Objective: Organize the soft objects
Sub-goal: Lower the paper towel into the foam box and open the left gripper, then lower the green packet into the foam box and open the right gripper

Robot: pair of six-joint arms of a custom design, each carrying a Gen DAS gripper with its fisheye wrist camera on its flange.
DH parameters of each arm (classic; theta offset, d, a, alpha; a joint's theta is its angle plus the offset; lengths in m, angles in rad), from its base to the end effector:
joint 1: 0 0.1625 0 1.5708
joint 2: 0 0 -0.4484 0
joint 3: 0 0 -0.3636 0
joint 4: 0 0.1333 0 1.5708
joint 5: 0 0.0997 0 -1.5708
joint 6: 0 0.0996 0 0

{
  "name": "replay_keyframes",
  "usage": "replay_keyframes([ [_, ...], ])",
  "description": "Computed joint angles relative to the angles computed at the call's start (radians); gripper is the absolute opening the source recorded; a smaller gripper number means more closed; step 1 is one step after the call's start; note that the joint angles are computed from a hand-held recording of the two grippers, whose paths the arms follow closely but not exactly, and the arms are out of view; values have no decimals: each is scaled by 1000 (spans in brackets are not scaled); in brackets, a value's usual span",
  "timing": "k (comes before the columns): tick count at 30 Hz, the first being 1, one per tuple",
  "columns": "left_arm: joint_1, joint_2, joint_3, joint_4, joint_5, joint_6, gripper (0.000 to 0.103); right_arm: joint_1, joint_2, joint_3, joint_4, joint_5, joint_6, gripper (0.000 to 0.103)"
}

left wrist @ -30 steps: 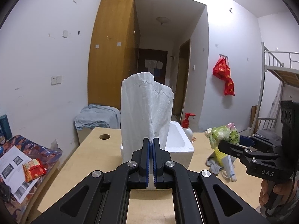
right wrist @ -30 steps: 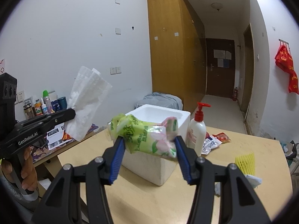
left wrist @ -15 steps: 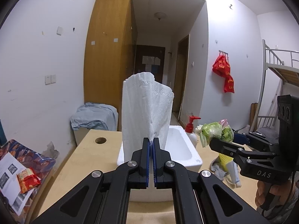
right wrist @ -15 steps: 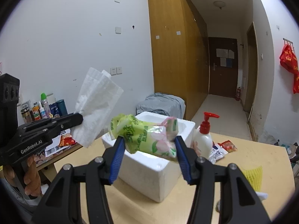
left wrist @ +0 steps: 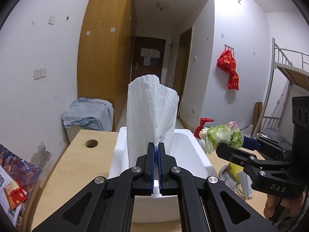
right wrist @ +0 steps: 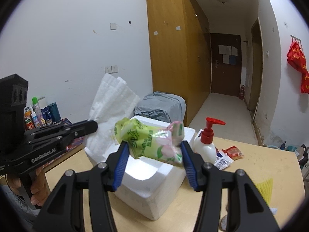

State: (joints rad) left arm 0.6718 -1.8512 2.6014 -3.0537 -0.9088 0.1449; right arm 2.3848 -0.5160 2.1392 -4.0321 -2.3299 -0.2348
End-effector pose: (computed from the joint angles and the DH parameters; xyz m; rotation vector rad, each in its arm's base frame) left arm -0.0891 -0.3194 0.3538 0.9708 2.3560 -1.2208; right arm 0.4017 -0.2903 0.0464 0.8156 -2.2443 1.2714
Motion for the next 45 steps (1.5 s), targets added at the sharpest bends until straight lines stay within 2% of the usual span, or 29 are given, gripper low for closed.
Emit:
replay_keyframes([
  [5,66,88,-34,-38,-53,35,3,-8,9,-13,16,-10,6,58],
  [14,133,185,-63,-60,-96,61,3,-19,10,-29,40,-27,21,58],
  [21,152,199,-75,-41,-108,51,3,-20,13,-35,47,-40,30,58],
  [24,150,203,-77,-41,-92,47,7,-18,11,-38,54,-44,33,58],
  [25,146,203,-74,-45,-78,47,18,-16,11,-39,54,-45,33,58],
  [26,142,204,-71,-47,-64,46,47,-18,10,-37,51,-43,31,58],
  [27,136,204,-66,-52,-47,46,68,-17,10,-38,50,-45,29,58],
  [28,129,205,-54,-89,-32,53,98,-17,12,-39,47,-47,28,58],
  [29,128,210,-41,-140,-26,64,102,-16,13,-39,45,-48,29,58],
  [31,118,210,-18,-232,-4,95,102,-16,14,-38,36,-49,29,58],
  [45,120,131,-3,-230,33,106,102,-21,33,-73,71,-34,27,58],
])
